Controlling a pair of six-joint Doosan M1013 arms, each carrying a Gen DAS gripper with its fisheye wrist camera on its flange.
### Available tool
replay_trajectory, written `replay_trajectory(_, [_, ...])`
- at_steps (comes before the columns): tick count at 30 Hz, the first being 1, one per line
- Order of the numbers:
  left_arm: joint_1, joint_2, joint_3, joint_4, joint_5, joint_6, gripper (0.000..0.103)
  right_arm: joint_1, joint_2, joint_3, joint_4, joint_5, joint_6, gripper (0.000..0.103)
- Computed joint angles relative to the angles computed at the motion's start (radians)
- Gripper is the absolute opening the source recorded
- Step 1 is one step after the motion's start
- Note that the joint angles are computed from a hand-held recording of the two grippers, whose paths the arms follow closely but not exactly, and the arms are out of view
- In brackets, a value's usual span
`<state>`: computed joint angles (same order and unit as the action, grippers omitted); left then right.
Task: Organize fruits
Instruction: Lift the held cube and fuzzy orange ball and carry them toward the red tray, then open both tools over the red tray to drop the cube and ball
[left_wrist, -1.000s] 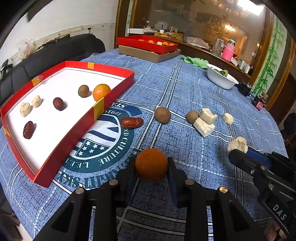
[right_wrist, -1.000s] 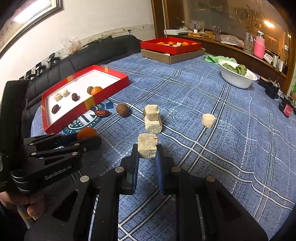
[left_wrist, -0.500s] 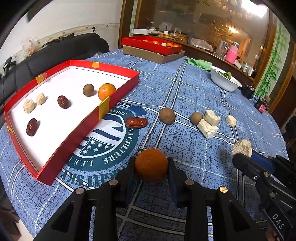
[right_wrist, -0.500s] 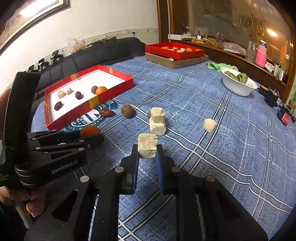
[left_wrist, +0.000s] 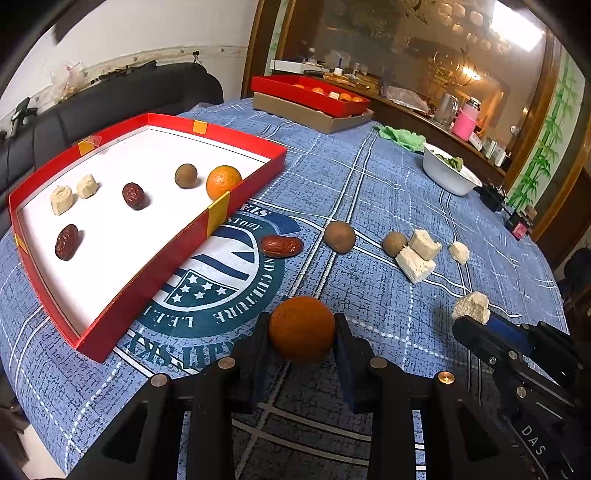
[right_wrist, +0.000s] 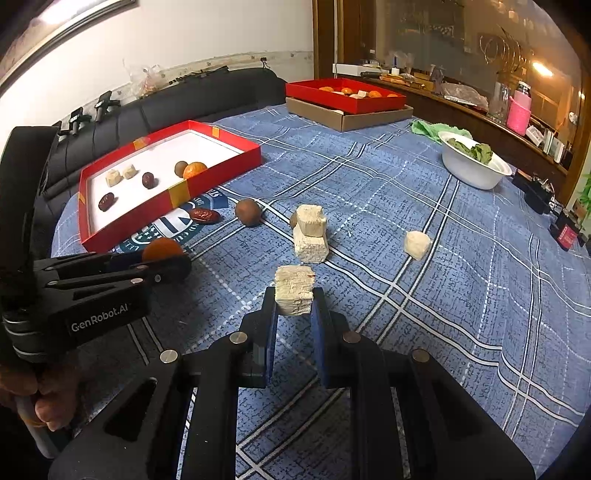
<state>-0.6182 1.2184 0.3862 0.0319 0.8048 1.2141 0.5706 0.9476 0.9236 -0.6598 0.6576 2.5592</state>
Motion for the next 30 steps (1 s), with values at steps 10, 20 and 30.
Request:
replay_trajectory(10, [-0.001,-0.02,0.042,0.034,-0.027,-0.033,0.031,0.001,0.013,-0.031,0.045,0.034,-0.046,0.016])
replay_trajectory(20, [0.012,-0.107,0.186,0.089,-0.144,-0.094,0.031,0.021,0.044,-0.12,0.07,0.092,-0.145,0.016])
replay_trajectory(30, [0.06,-0.062,0.058,0.245,-0.071,-0.243,0.031,0.027,0.157,-0.384,0.15,0.169,-0.32,0.016])
